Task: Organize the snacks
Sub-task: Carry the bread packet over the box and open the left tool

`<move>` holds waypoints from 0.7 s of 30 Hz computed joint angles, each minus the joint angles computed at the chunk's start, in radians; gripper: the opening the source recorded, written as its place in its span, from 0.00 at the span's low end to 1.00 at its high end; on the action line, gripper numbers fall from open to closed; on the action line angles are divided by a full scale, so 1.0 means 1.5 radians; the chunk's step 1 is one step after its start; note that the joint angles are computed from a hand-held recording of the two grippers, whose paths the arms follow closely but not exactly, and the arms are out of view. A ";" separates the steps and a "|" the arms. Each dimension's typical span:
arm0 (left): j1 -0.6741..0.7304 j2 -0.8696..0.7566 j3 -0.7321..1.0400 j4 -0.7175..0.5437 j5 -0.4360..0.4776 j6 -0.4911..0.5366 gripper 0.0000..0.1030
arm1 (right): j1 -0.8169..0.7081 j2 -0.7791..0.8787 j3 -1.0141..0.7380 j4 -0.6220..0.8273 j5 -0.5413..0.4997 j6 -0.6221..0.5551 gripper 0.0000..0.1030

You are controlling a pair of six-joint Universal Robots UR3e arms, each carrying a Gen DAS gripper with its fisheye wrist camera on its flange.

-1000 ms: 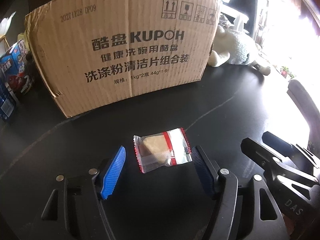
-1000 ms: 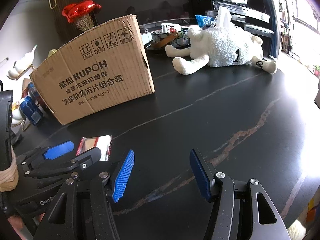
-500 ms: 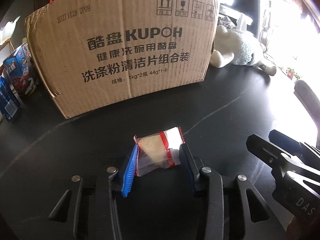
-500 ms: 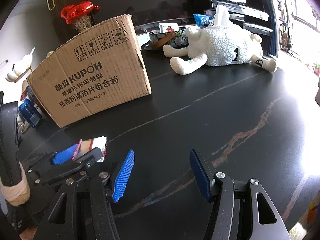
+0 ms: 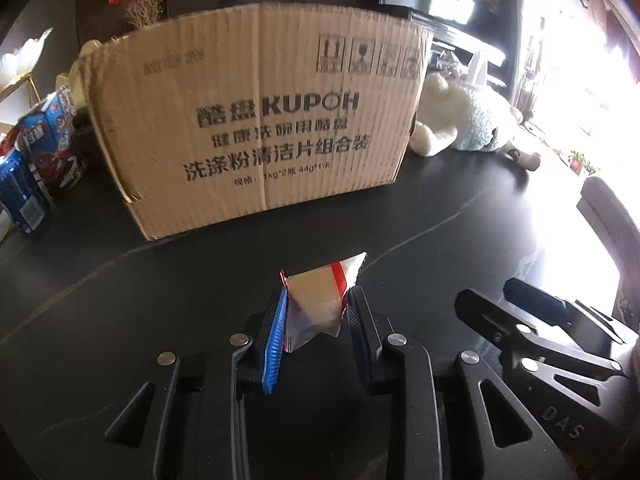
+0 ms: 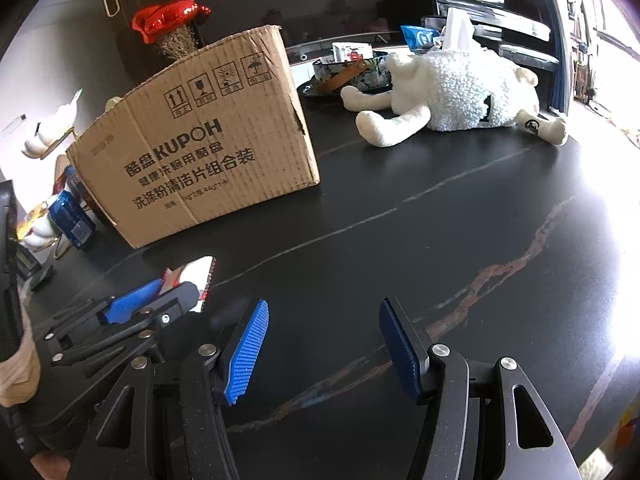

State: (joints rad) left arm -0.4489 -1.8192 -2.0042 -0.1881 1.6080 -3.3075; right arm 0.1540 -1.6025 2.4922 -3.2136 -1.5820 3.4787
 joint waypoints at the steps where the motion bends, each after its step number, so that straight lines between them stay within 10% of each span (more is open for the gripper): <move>1: 0.002 0.013 -0.007 -0.001 -0.002 0.000 0.29 | 0.001 -0.006 -0.001 0.008 0.002 0.000 0.57; 21: 0.057 0.229 -0.011 -0.090 -0.025 0.030 0.29 | 0.095 -0.119 -0.179 0.214 -0.082 -0.028 0.57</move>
State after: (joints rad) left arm -0.3639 -1.4761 -2.0201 -0.3224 1.5703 -3.2626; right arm 0.2963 -1.7815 2.2234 -2.8931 -1.7056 3.4368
